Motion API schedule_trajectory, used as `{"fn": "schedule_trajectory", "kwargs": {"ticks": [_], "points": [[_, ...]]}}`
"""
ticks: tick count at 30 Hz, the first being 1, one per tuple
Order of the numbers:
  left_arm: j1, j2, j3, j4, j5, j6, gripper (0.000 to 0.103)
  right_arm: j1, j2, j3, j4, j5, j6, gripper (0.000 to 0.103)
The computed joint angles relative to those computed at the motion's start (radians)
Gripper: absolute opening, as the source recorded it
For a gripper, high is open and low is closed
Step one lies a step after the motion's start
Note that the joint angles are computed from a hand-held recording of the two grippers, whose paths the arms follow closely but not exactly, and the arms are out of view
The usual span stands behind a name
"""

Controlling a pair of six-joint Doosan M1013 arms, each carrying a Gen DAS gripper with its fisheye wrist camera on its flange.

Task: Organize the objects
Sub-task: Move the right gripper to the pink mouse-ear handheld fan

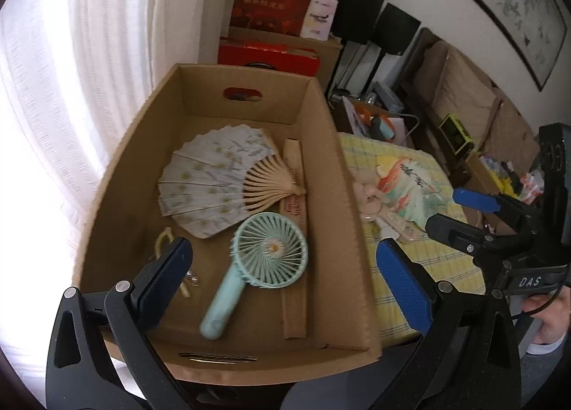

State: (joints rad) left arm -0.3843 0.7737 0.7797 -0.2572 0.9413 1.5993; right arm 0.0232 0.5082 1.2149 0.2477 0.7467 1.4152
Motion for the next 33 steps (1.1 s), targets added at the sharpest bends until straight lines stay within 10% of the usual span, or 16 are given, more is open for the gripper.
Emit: {"fn": "schedule_trajectory", "kwargs": {"ticks": [20,33], "points": [[-0.085,0.053,-0.091,-0.093,0.013,0.091,0.103,-0.102,-0.055,0.152,-0.034,-0.123,-0.005,0.102],[-0.113,0.095,-0.127,-0.066,-0.019,0.046,0.103,-0.119,0.002,0.148,0.105,-0.125,-0.168,0.078]]}}
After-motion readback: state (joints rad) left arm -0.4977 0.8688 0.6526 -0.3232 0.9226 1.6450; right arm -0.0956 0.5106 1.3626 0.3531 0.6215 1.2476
